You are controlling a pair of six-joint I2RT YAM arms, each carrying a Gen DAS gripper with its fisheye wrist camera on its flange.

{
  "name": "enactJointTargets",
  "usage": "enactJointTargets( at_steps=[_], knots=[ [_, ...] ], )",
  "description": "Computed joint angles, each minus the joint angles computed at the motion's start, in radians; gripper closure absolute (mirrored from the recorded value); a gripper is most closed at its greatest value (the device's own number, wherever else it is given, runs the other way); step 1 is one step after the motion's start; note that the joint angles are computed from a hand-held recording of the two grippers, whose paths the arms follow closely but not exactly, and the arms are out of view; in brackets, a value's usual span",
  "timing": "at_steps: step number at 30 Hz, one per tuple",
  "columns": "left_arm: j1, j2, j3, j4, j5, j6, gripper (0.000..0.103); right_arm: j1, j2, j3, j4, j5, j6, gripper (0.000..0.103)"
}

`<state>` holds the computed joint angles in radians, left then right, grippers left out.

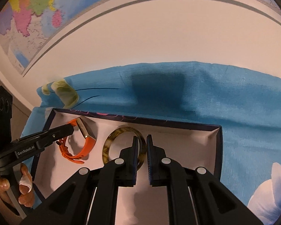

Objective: Organize jewelry
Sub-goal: 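Open both tools to release the watch and bangle inside the box, then withdraw both tools from the box toward the remaining jewelry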

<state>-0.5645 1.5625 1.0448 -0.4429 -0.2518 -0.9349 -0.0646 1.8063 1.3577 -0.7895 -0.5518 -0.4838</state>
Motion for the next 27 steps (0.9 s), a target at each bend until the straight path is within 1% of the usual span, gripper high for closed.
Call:
enactJointTargets(
  at_steps=[1, 3, 4, 6, 7, 10, 11, 12, 13, 15, 16, 17, 19, 21, 22, 24, 25, 27],
  knots=[
    [0.005, 0.009, 0.009, -0.007, 0.003, -0.002, 0.093, 0.001, -0.001, -0.002, 0.008, 0.003, 0.011, 0.092],
    [0.011, 0.020, 0.017, -0.013, 0.012, -0.007, 0.087, -0.002, -0.013, -0.013, 0.020, -0.002, 0.019, 0.089],
    [0.012, 0.019, 0.017, -0.016, 0.013, -0.016, 0.078, -0.009, -0.026, -0.023, 0.026, -0.007, 0.018, 0.087],
    [0.006, 0.005, 0.006, -0.013, 0.004, -0.026, 0.070, -0.030, -0.073, -0.057, 0.038, -0.021, 0.004, 0.074],
    [-0.001, -0.011, -0.005, -0.012, -0.007, -0.028, 0.065, -0.043, -0.095, -0.071, 0.040, -0.035, -0.006, 0.072],
    [-0.047, -0.081, -0.039, -0.029, -0.067, -0.037, 0.061, -0.115, -0.181, -0.110, -0.006, -0.116, -0.097, 0.067],
    [-0.077, -0.119, -0.052, -0.044, -0.106, -0.041, 0.058, -0.146, -0.208, -0.120, -0.034, -0.143, -0.141, 0.062],
    [-0.110, -0.137, -0.050, -0.063, -0.141, -0.048, 0.057, -0.191, -0.252, -0.142, -0.079, -0.183, -0.210, 0.060],
    [-0.146, -0.164, -0.058, -0.075, -0.178, -0.048, 0.055, -0.221, -0.278, -0.154, -0.116, -0.207, -0.261, 0.059],
    [-0.234, -0.224, -0.076, -0.116, -0.268, -0.053, 0.049, -0.296, -0.336, -0.187, -0.211, -0.246, -0.410, 0.056],
    [-0.283, -0.253, -0.082, -0.138, -0.311, -0.059, 0.048, -0.358, -0.351, -0.195, -0.280, -0.265, -0.518, 0.056],
    [-0.328, -0.276, -0.092, -0.151, -0.344, -0.065, 0.046, -0.384, -0.377, -0.223, -0.317, -0.268, -0.576, 0.055],
    [-0.437, -0.304, -0.098, -0.206, -0.416, -0.118, 0.045, -0.468, -0.392, -0.261, -0.410, -0.263, -0.732, 0.055],
    [-0.521, -0.308, -0.102, -0.229, -0.461, -0.159, 0.045, -0.545, -0.392, -0.295, -0.467, -0.230, -0.846, 0.055],
    [-0.565, -0.306, -0.100, -0.260, -0.485, -0.192, 0.044, -0.587, -0.387, -0.321, -0.497, -0.207, -0.914, 0.055],
    [-0.637, -0.300, -0.102, -0.314, -0.526, -0.254, 0.044, -0.645, -0.403, -0.366, -0.516, -0.179, -0.978, 0.055],
    [-0.679, -0.293, -0.106, -0.348, -0.545, -0.307, 0.044, -0.680, -0.400, -0.383, -0.529, -0.161, -1.022, 0.055],
    [-0.755, -0.293, -0.122, -0.396, -0.566, -0.406, 0.044, -0.737, -0.409, -0.421, -0.530, -0.141, -1.072, 0.055]
  ],
)
